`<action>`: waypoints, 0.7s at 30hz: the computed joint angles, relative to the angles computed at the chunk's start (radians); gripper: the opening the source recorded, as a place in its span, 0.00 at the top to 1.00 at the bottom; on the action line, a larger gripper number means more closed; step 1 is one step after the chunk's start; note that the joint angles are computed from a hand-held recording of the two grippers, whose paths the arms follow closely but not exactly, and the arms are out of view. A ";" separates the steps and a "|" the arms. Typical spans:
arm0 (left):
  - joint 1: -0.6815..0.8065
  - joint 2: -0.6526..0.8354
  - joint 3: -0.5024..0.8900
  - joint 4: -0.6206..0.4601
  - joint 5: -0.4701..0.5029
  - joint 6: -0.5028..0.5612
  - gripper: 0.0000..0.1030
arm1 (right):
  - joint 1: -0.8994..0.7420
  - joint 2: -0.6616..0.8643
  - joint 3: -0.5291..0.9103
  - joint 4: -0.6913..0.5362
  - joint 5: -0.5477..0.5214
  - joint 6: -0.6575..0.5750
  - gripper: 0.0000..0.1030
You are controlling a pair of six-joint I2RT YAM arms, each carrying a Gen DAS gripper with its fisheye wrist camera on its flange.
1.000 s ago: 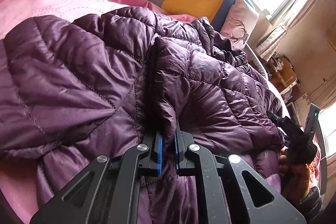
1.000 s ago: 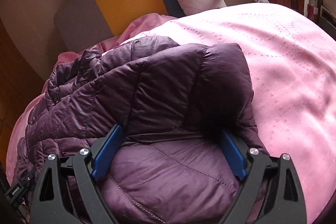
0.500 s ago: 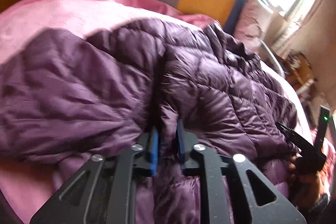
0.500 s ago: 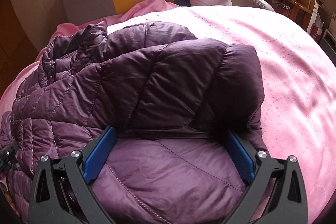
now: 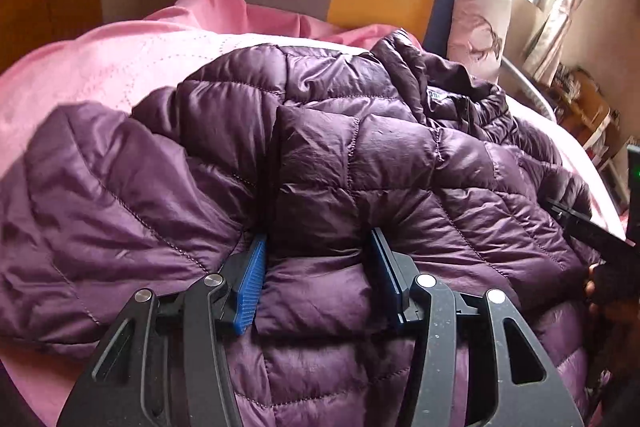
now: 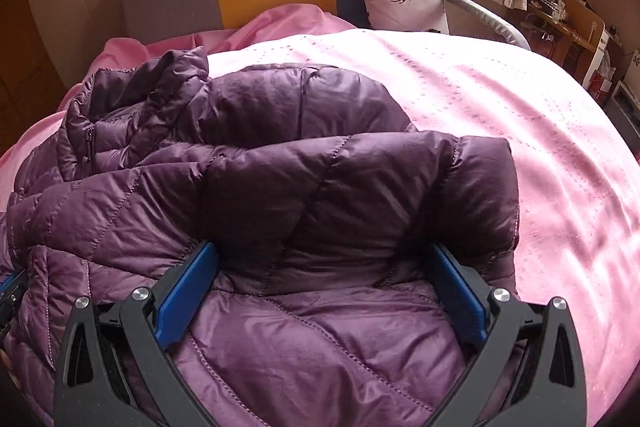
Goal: Fold large clothes
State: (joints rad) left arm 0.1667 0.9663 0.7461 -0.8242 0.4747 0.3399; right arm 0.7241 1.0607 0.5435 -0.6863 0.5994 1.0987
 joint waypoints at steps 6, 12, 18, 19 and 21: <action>0.056 0.001 0.038 -0.069 0.046 0.019 0.49 | 0.027 -0.016 0.012 -0.048 0.022 0.032 0.02; 0.520 0.052 0.151 -0.387 0.300 0.318 0.33 | 0.344 -0.022 0.093 -0.283 0.155 0.356 0.02; 0.924 0.301 0.296 -0.567 0.334 0.592 0.33 | 0.602 0.151 0.209 -0.327 0.157 0.531 0.02; 0.969 0.347 0.321 -0.555 0.325 0.582 0.33 | 0.624 0.187 0.226 -0.328 0.164 0.546 0.02; 1.053 0.463 0.392 -0.520 0.315 0.539 0.33 | 0.664 0.268 0.265 -0.331 0.177 0.585 0.02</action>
State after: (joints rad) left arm 1.2194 1.4295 1.1381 -1.3441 0.7901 0.8788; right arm 1.3879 1.3285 0.8085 -1.0169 0.7763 1.6841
